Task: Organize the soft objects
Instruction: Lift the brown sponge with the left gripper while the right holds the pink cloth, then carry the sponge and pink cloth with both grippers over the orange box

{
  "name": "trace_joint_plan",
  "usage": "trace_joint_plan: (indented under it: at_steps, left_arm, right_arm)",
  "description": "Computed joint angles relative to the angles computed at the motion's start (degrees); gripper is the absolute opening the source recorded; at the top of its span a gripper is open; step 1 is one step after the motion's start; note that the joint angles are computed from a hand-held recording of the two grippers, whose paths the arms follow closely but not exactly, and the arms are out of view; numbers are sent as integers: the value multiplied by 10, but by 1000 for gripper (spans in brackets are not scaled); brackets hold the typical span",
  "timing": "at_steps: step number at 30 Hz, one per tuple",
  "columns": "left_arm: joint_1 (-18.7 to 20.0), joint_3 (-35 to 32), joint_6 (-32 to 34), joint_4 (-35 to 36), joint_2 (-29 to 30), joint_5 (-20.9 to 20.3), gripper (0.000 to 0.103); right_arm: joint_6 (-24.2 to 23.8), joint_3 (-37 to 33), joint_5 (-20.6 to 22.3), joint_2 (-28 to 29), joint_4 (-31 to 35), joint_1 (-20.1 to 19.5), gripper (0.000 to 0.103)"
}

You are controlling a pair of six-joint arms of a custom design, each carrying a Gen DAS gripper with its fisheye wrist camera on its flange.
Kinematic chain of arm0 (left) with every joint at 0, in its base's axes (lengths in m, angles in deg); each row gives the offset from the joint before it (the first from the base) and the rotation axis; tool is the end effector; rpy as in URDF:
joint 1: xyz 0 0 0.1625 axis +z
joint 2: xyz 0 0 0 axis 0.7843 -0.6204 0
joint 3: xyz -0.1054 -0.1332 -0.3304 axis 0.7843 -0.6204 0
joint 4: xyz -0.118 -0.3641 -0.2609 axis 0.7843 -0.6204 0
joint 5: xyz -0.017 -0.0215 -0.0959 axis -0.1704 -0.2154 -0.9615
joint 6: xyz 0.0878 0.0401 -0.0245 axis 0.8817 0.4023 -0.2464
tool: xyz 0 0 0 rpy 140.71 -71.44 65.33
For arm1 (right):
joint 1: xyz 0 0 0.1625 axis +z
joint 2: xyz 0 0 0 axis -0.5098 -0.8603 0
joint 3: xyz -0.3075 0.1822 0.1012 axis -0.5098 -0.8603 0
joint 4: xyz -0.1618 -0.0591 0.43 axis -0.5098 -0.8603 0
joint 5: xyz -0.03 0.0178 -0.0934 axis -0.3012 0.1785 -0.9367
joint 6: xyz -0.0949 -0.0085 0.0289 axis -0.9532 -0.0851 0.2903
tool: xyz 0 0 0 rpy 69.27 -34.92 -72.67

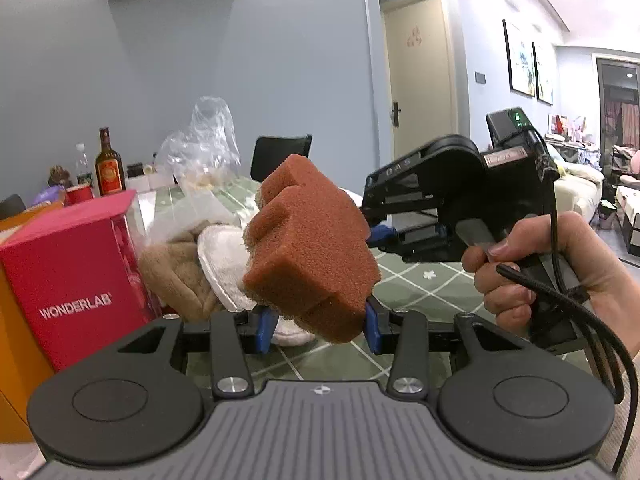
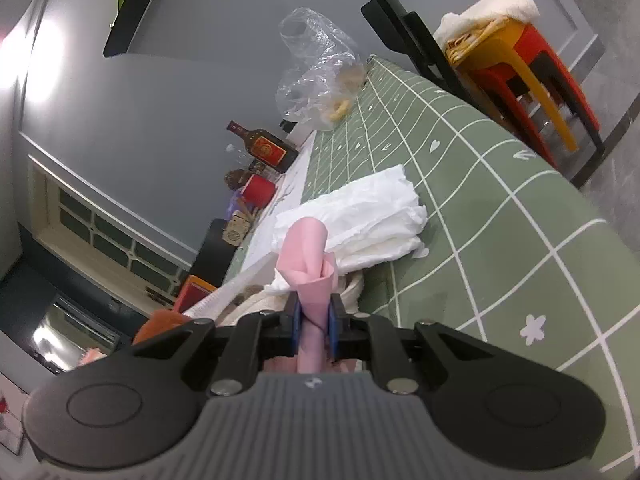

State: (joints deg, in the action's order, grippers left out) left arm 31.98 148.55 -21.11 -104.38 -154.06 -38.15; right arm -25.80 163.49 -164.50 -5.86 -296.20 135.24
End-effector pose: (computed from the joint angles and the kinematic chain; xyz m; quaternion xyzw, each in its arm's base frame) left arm 0.0553 -0.5211 0.2881 0.5719 0.7547 -0.3157 0.0611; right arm 0.2324 -0.4891 -0.0801 0.1487 0.8045 -0.5725 0.0537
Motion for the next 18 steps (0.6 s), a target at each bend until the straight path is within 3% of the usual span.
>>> trace_joint_plan:
  at_steps: [7, 14, 18]
  left_arm:
    - [17, 4, -3, -36, -3, -71, 49]
    - [14, 15, -92, -62, -47, -65, 49]
    - [35, 1, -133, -47, -88, -106, 49]
  right_arm:
    - [-12, -2, -1, 0, -2, 4, 12]
    - [-46, -13, -5, 1, 17, 15, 12]
    - [-64, -24, -9, 5, 24, 20, 12]
